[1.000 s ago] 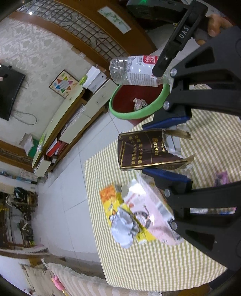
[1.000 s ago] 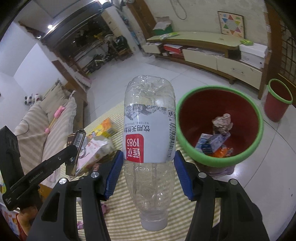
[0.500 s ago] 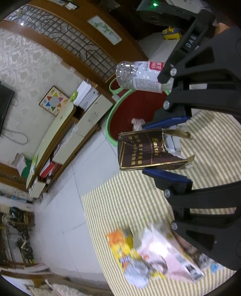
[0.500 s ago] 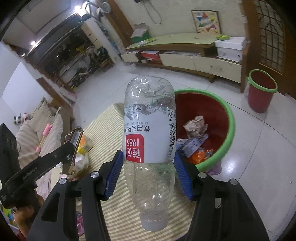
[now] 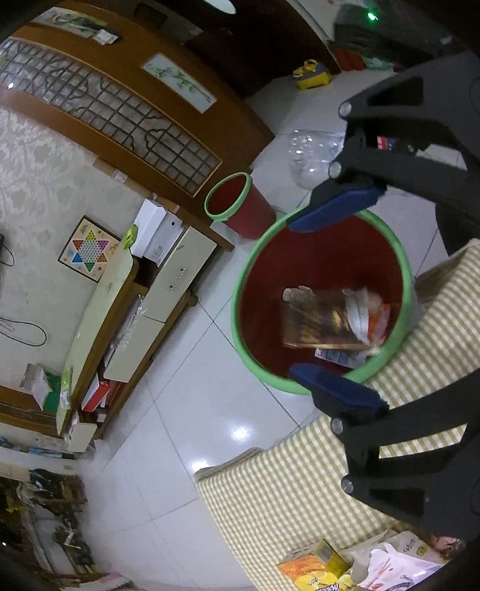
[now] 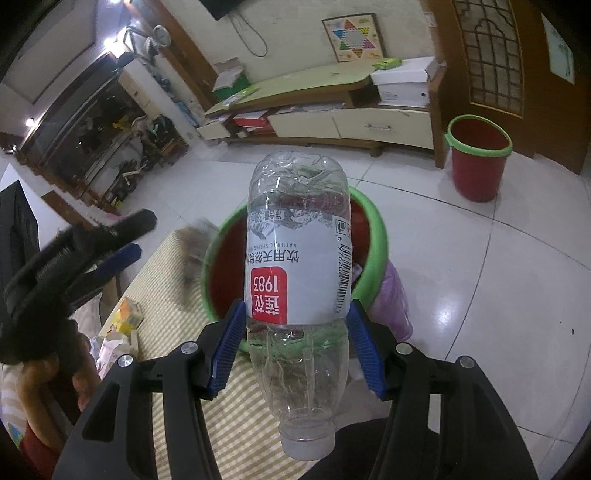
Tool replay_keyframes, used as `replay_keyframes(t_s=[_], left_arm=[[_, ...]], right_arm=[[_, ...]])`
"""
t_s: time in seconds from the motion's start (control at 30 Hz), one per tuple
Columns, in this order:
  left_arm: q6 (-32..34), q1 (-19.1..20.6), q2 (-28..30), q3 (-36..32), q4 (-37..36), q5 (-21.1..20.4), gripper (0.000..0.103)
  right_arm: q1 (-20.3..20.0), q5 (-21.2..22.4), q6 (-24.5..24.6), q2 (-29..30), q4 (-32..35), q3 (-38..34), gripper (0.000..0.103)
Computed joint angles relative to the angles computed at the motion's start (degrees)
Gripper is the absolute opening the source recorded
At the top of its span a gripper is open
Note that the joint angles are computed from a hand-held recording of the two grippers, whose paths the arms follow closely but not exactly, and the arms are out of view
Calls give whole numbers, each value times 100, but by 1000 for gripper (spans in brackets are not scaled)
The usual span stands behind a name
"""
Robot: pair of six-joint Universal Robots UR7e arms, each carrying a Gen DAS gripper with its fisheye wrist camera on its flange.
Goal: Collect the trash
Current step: 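Open the left tool over the bucket to drop the brown wrapper, then lower the clear bottle into the bucket and open the right tool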
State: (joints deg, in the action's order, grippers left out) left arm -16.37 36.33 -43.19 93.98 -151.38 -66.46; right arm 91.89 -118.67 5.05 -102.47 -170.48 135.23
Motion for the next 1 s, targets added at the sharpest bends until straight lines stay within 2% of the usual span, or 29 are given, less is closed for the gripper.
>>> replay_keyframes(t_s=[0.1, 0.5, 0.67, 0.8, 1.0], left_arm=[[-98, 16, -104, 106, -31, -27, 72], [-772, -185, -964, 1062, 434, 601, 72], [-1233, -332, -1444, 1588, 639, 833, 79], [-1524, -319, -1647, 1750, 774, 785, 79], [-1488, -338, -1675, 1749, 750, 823, 79]], right_arm=[[-44, 34, 2, -11, -3, 9, 55], [-57, 127, -280, 431, -80, -269, 55], [-69, 192, -412, 637, -86, -393, 55], [-67, 128, -524, 883, -121, -530, 55], [-104, 53, -595, 1284, -272, -756, 55]])
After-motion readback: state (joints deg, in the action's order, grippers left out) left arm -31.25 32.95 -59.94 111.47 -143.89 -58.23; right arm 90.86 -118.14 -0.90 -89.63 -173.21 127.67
